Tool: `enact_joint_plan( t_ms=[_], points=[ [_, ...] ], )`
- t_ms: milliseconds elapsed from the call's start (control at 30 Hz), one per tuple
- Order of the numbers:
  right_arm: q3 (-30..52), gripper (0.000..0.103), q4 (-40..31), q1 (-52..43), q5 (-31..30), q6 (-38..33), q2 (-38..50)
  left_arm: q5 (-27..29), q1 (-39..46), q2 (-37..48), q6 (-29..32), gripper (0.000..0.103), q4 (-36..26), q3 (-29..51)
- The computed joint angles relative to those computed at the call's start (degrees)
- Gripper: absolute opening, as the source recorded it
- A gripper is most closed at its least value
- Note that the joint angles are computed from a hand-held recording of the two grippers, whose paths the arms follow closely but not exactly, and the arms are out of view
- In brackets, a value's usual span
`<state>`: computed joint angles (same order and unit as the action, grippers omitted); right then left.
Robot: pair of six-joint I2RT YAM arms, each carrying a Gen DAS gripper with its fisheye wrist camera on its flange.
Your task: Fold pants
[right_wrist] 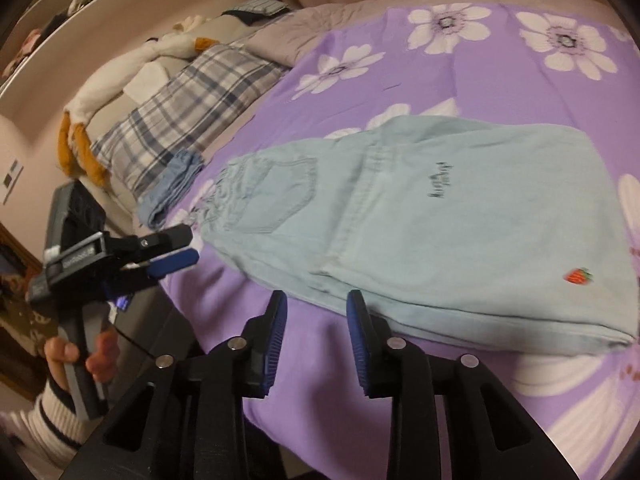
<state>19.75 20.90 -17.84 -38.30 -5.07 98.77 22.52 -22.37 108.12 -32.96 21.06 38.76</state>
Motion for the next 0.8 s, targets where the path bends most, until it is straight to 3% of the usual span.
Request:
enact_joint_plan(
  t_ms=[300, 567, 800],
  points=[
    [-0.8, 0.031, -1.1, 2.4, 0.7, -0.5, -1.2, 5.4, 5.1, 8.1, -10.6, 0.065, 13.8, -1.7],
    [0.2, 0.031, -4.1, 0.4, 2.6, -0.9, -3.0, 5.4, 5.8, 12.6, -12.5, 0.065, 16.3, 2.4],
    [5.2, 0.031, -4.5, 2.1, 3.6, 1.4, 1.0, 3.9, 6.2, 16.0, -13.8, 0.065, 17.2, 7.3]
  ],
)
